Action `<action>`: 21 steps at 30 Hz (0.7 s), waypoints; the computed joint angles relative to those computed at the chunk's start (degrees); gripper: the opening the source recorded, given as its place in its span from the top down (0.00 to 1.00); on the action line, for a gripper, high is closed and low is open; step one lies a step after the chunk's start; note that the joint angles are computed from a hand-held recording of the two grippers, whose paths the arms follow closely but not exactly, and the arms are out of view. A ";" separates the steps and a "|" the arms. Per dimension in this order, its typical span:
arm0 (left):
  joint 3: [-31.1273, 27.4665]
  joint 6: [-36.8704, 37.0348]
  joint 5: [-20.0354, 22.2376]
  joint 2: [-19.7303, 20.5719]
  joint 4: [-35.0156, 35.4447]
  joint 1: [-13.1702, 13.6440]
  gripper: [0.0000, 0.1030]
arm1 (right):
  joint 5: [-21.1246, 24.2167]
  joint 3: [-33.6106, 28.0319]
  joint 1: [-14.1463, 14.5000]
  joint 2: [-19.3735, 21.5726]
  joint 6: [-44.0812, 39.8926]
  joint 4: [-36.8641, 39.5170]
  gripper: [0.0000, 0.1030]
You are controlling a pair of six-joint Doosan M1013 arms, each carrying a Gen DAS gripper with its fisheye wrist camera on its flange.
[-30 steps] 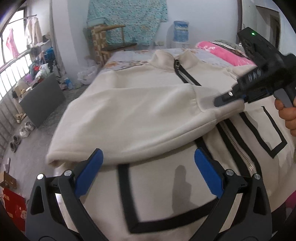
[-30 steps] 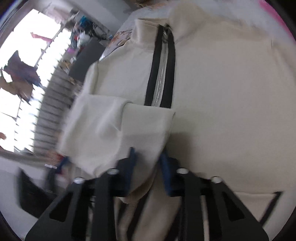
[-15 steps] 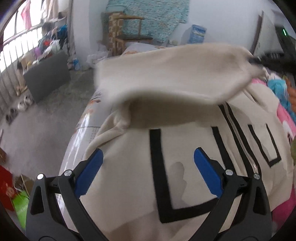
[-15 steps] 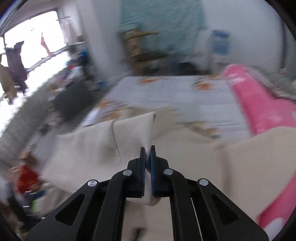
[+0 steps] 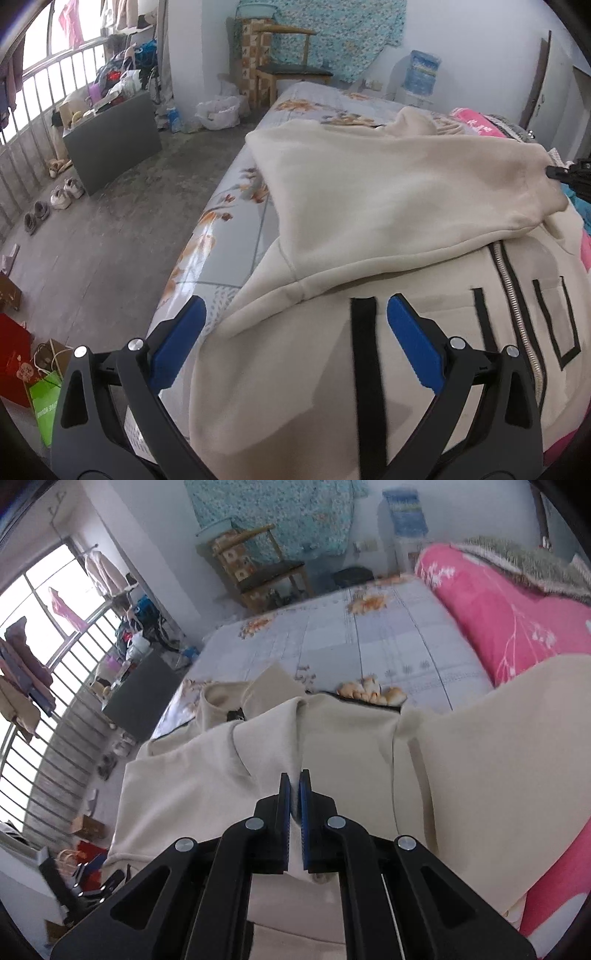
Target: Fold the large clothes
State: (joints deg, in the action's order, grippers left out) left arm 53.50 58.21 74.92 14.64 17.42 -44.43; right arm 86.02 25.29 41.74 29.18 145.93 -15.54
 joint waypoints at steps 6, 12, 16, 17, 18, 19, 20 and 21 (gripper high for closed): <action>0.82 -0.76 0.94 -0.34 1.04 0.19 0.08 | 0.19 9.72 -1.45 -3.85 3.71 5.44 0.69; 0.85 -1.98 2.34 -0.14 2.67 0.51 0.08 | 4.62 7.79 -0.63 -2.10 0.51 5.00 0.63; 1.11 -3.42 2.18 -0.22 2.82 0.85 0.08 | 4.87 7.82 -0.62 -1.52 -0.04 4.80 0.78; 1.22 -3.70 2.10 -0.30 2.79 0.93 0.08 | 5.16 7.36 -0.44 -1.30 -0.13 4.17 0.85; 1.20 -3.93 2.11 -0.31 2.78 0.96 0.08 | 5.04 7.07 -0.30 -1.33 0.27 4.16 0.87; 1.32 -4.10 2.03 -0.38 2.71 1.03 0.08 | 4.52 6.91 -0.09 -1.56 1.13 4.31 0.88; 1.43 -4.16 1.93 -0.43 2.66 1.06 0.08 | 4.02 6.78 0.23 -1.84 1.65 4.05 0.88; 1.47 -4.13 1.86 -0.47 2.55 1.14 0.08 | 3.16 6.73 0.70 -2.31 2.13 3.47 0.88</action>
State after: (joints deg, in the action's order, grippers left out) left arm 54.96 54.08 76.78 14.17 19.97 -43.29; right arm 89.18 32.02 42.44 26.87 148.06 -12.07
